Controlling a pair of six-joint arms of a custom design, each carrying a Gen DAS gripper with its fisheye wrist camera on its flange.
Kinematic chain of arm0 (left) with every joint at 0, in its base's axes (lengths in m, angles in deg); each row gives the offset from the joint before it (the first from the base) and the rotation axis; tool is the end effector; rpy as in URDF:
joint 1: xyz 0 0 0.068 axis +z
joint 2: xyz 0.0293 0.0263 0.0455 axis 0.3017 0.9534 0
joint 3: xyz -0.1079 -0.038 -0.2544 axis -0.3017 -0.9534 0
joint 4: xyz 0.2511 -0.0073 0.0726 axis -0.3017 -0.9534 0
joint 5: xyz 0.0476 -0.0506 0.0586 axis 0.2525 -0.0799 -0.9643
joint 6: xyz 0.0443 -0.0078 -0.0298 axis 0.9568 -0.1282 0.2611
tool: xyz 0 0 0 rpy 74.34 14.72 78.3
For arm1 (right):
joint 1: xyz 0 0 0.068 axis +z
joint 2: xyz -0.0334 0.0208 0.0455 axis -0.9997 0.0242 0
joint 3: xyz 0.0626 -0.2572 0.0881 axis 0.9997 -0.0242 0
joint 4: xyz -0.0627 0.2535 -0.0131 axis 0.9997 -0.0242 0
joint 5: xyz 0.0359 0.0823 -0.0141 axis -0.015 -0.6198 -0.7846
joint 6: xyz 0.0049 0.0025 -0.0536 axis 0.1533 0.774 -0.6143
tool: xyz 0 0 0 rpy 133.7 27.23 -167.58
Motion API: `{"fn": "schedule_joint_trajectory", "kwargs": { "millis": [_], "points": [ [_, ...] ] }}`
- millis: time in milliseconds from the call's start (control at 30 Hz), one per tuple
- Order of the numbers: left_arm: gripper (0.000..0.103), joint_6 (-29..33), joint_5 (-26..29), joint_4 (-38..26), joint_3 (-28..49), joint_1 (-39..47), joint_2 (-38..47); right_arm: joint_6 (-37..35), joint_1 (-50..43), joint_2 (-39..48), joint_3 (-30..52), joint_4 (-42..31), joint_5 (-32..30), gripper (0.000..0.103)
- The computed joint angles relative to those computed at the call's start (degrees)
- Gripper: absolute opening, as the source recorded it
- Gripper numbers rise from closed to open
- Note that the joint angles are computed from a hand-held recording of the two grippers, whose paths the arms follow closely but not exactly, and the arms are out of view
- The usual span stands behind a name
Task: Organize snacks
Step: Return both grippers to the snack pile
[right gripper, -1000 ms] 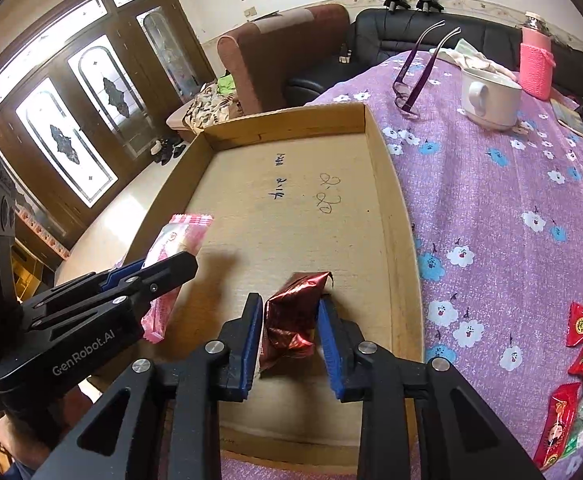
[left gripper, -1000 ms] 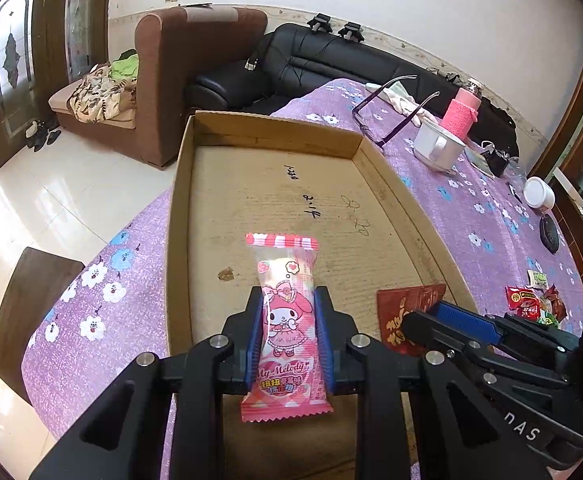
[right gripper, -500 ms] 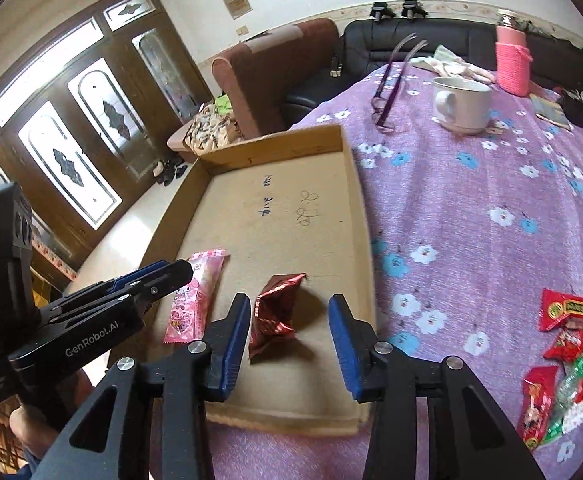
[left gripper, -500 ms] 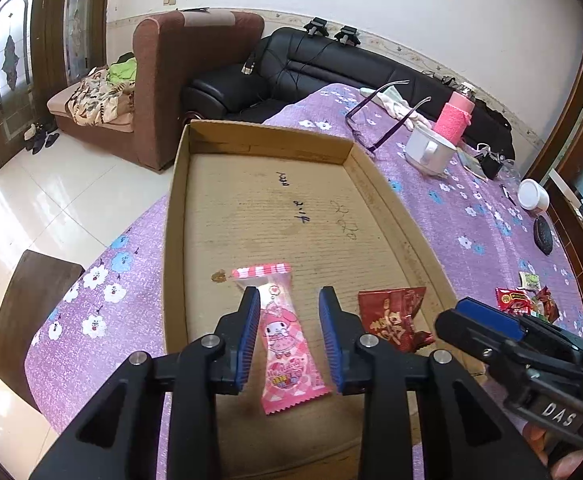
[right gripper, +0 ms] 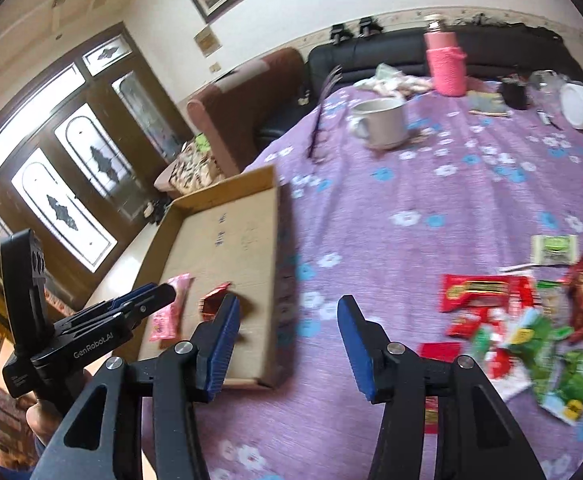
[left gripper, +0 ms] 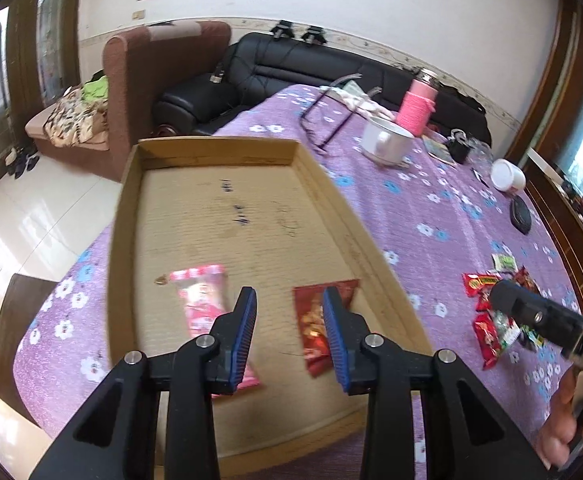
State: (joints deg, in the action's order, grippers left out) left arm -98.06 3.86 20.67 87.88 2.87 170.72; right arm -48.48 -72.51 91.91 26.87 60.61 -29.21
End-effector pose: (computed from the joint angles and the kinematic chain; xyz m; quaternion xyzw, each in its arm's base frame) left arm 0.2390 -0.0589 0.0688 -0.0670 0.9264 -0.0675 0.3642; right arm 0.2747 0.0928 0.0594 -0.1058 0.8970 0.2617 0.3402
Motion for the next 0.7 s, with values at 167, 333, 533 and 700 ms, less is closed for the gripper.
{"fn": "schedule_joint_trajectory", "kwargs": {
  "millis": [167,333,533,700],
  "points": [
    [0.033,-0.82,-2.02,-1.92,2.07,-5.37,0.88,-2.19,-8.13,-1.36,-3.6,1.78,-2.73,0.055],
    [0.033,-1.72,-3.68,-4.76,4.35,-9.68,1.1,-4.8,-17.32,0.09,-4.57,1.61,-6.51,0.055],
    [0.033,-2.82,-4.09,-9.39,9.87,-16.52,3.79,-7.08,-27.17,5.71,-4.41,4.67,-10.96,0.055],
    [0.035,-3.7,-3.24,-12.8,16.93,-24.16,9.93,-6.53,-32.74,9.82,-2.02,4.34,-16.58,0.054]
  ]
}}
